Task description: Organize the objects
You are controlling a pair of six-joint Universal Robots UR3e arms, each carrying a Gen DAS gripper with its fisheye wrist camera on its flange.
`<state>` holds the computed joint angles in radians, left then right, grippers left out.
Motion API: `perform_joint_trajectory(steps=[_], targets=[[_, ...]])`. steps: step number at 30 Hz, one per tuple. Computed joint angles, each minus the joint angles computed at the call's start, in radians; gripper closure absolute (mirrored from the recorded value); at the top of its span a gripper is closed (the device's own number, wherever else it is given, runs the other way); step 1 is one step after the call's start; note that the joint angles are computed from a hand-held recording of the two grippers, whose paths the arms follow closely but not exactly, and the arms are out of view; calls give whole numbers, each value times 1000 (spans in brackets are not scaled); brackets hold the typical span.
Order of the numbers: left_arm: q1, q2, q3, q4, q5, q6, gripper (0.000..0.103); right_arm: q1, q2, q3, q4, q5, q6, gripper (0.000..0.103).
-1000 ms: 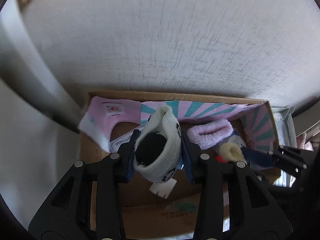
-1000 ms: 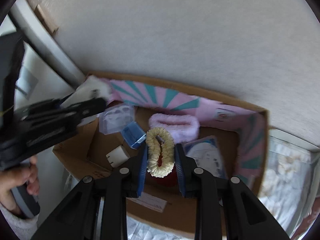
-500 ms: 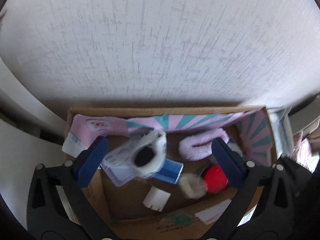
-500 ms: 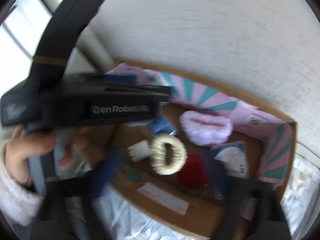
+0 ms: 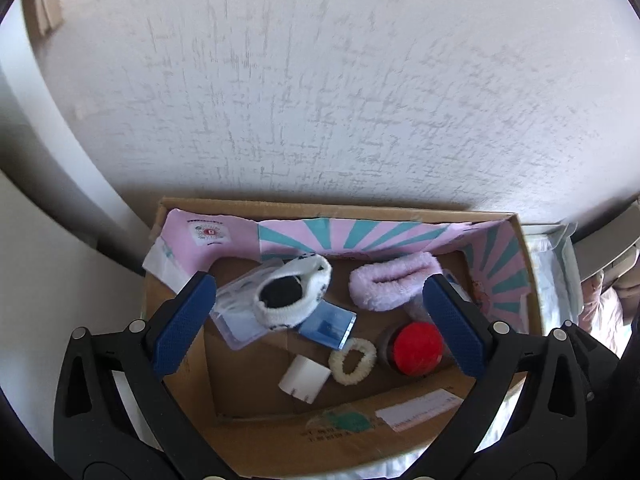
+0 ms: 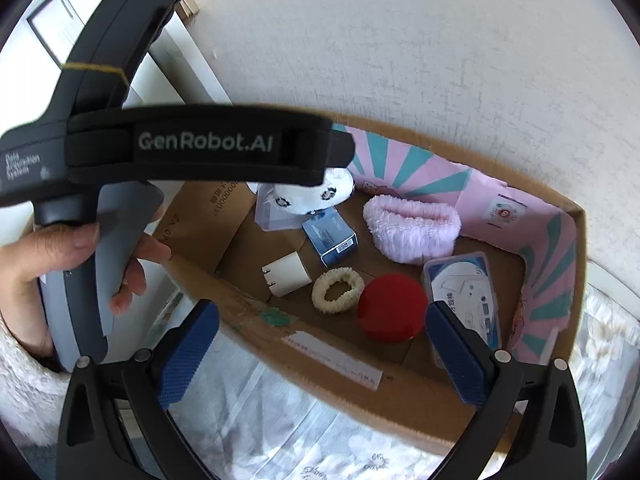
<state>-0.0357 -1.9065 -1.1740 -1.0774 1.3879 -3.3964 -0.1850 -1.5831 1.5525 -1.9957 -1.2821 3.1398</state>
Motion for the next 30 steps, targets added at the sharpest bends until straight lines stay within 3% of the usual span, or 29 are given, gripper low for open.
perform_joint_trajectory(steps=[4,8,13,22,26,30], targets=[[-38,32,85,-70,68,-12,0,-28,-74,-38,70,-26,16,0],[-85,48,235,-163,138,-25,0,-38,-135,-186,216,-155,41,0],[-181,95,363,-222,237,-110,0,-122,-250,-354,393,-195,41,0],[-466,215,276,-205,558,-291,0,-176,-455,-357,508,-299,94,0],[-565,247,185,-165,635,-334,0,-234,-556,-287,524,-297,86,0],[-613,265,129,-130,655,-352,0,-289,-625,-257,551,-298,69,0]])
